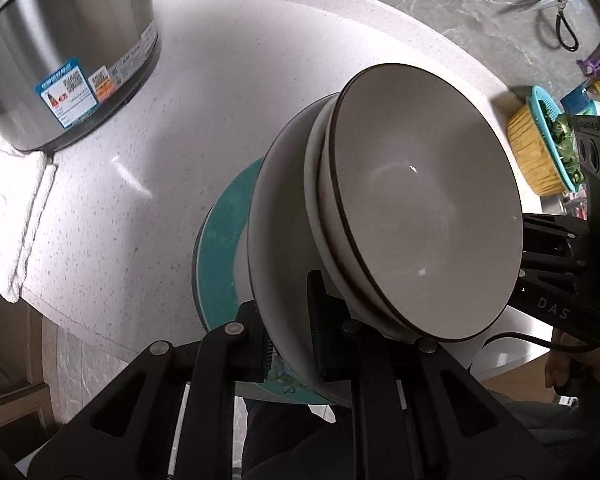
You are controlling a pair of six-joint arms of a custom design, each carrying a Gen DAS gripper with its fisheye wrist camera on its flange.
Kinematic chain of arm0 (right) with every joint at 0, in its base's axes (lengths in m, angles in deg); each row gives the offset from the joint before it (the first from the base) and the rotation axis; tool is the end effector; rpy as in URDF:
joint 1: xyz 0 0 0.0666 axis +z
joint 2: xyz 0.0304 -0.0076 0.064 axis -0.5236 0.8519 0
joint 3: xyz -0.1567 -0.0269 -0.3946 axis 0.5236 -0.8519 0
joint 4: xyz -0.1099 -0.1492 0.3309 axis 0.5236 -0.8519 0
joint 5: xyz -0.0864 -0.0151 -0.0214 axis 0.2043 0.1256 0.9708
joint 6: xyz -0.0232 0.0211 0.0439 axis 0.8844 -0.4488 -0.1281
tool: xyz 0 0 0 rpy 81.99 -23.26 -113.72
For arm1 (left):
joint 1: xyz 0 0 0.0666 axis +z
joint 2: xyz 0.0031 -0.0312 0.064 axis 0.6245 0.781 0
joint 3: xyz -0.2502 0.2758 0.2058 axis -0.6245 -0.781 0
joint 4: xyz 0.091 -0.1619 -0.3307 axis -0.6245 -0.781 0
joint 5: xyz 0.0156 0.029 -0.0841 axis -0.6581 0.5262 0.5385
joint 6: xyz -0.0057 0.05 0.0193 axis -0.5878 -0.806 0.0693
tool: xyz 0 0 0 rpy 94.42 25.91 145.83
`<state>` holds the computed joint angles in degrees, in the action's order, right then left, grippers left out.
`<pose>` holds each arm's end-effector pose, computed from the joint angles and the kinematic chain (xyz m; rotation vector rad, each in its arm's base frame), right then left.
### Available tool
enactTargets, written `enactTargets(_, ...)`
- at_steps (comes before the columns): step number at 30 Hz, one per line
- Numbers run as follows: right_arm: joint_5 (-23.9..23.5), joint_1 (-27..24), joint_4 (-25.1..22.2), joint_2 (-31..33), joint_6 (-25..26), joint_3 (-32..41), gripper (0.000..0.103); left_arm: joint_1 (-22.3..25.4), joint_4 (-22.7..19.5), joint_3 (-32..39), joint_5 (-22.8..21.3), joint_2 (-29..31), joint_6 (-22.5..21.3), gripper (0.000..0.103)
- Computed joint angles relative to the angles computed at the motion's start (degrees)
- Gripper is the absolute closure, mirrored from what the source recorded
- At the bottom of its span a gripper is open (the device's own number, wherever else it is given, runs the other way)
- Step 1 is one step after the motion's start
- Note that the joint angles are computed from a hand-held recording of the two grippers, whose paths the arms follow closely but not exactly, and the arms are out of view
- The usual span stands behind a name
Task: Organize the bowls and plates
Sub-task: 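Lift the bowl stack with both grippers and carry it over the teal plates, then lower the bowl stack onto the teal floral plates and open both grippers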
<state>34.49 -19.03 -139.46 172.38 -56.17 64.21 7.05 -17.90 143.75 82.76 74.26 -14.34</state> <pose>0.4845 0.1218 0.4957 -0.9091 2.7606 0.5770 0.4485 -0.2746 0.4820 -0.3252 2.8245 -0.2434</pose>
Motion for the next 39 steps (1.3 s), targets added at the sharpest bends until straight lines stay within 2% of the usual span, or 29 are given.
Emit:
enactTargets(10,1.1,0.7,0.8,-0.3,-0.6,-1.9,0.087,-0.4,1.1,-0.8,0.8,0.9,0.2,0.09)
enactTargets(13,1.2,0.8,1.0,-0.1,-0.8,-2.2,0.087,-0.2,0.6,1.7,1.0,3.3,-0.1,0.09)
enactTargets(21,1.7,1.4,1.5,0.1,-1.2,-3.0,0.087,0.2,2.0,2.2,1.8,6.0,-0.1,0.09)
enactTargets(39,2.8,2.0,3.7,-0.1,-3.5,-5.3,0.087,1.0,7.2,-2.3,3.1,6.9,-1.0,0.091)
